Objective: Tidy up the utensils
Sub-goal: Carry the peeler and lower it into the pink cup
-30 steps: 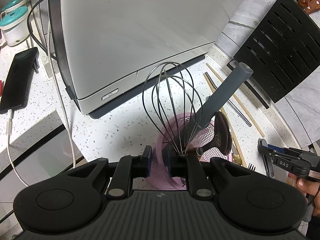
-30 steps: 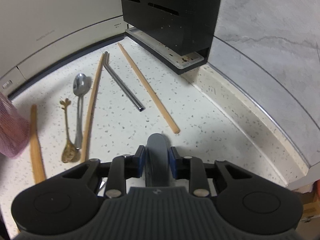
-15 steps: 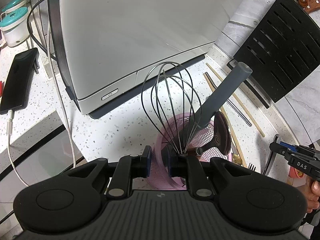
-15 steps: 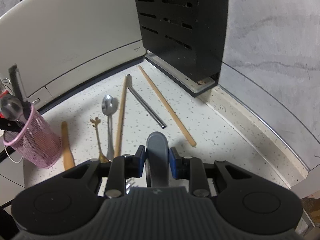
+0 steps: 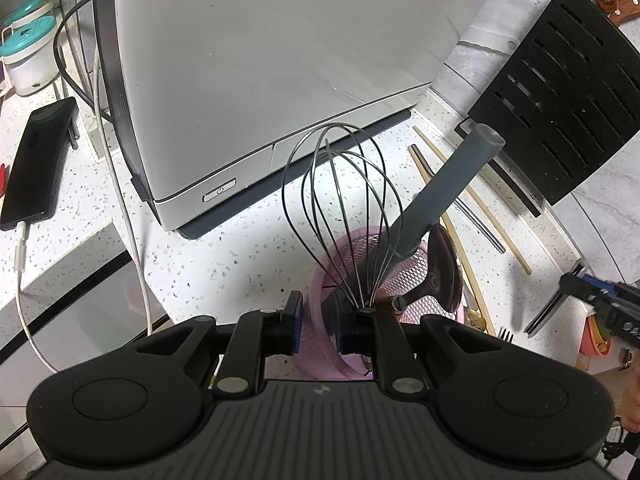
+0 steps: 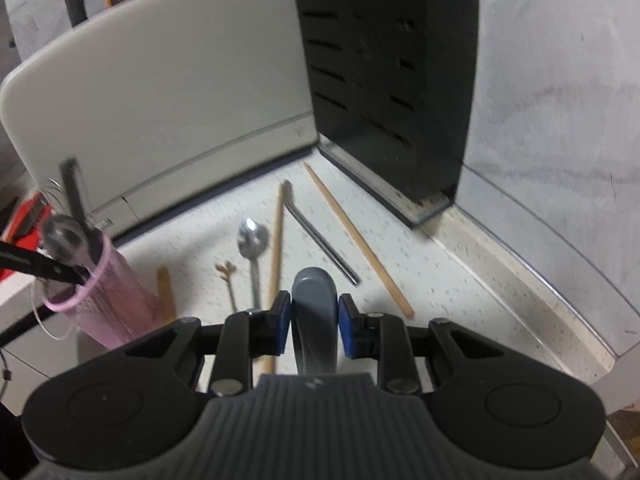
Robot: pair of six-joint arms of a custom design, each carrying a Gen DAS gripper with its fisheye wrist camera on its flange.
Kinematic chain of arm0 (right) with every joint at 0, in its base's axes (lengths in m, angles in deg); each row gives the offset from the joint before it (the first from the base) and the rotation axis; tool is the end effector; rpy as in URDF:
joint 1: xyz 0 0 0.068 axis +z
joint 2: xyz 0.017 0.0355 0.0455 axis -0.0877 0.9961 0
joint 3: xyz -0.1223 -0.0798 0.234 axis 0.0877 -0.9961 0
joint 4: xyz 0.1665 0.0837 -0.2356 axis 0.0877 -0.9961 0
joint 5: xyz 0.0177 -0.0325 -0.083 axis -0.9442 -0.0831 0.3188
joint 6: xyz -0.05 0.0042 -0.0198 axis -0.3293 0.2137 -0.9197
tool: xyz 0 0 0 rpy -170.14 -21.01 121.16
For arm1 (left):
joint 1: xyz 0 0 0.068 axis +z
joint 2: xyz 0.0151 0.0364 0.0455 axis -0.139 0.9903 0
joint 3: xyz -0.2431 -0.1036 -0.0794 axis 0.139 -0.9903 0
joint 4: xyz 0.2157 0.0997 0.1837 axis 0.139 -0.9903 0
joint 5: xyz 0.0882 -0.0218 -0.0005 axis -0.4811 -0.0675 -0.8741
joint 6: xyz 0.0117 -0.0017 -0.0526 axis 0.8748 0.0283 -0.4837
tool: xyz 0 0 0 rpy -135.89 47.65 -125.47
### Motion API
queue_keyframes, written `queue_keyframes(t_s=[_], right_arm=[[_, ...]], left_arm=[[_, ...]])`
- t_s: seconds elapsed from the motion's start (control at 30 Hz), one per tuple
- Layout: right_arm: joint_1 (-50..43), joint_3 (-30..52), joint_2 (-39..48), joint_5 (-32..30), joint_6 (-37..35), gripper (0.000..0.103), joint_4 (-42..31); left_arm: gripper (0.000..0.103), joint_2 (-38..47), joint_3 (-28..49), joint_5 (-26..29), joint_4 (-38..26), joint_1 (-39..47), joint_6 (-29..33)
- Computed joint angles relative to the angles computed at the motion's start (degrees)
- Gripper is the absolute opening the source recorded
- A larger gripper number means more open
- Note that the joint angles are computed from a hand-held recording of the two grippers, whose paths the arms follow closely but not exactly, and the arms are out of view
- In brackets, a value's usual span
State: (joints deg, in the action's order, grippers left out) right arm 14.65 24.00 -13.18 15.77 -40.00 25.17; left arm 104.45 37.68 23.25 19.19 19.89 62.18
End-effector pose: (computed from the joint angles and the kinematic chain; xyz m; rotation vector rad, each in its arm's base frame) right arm 0.1862 0.0653 0.1498 0.0161 2.3968 0.2896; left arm 0.2640 0.1204 0.1414 0.1927 2.6543 -0.4285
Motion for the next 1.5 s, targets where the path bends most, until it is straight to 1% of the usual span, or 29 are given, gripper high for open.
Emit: queue_keyframes(t_s=[0.23,0.5,0.63,0.83,1.03,1.13,1.27,1.5], right_arm=[[7.0,2.8,-3.7,2.7,3.0,0.023,-0.4],[14.6,6.8,-1.6,5.5,5.1,0.023,2.7],[16.9,7.7,0.1,6.0,6.5,0.023,6.5],[21.8,10.0,7.2,8.0,9.3,0.023,12.5],[24.4,9.9,11.2,8.6,10.1,0.023,18.5],[24.5,9.9,13.0,7.7,9.4,0.023,20.0],[25.2,10.6,15.5,6.6,6.0,0.023,19.2],[29.6,12.8,20.6,11.7,-4.0,0.023,16.3]], left_arm=[[0.016,-0.8,-0.8,-0.7,0.6,-0.9,-0.6],[0.016,-0.7,-1.0,-1.4,1.3,-1.5,-1.5],[0.016,-0.7,-1.1,-1.5,1.5,-1.6,-1.6],[0.016,-0.4,-0.9,-1.2,1.2,-1.4,-1.1],[0.016,0.3,-0.3,-0.6,0.5,-0.9,-0.5],[0.016,0.4,-0.1,-0.4,0.3,-0.7,-0.2],[0.016,0.4,0.0,-0.1,-0.1,-0.5,0.0],[0.016,0.3,0.0,0.0,-0.3,-0.4,0.1]])
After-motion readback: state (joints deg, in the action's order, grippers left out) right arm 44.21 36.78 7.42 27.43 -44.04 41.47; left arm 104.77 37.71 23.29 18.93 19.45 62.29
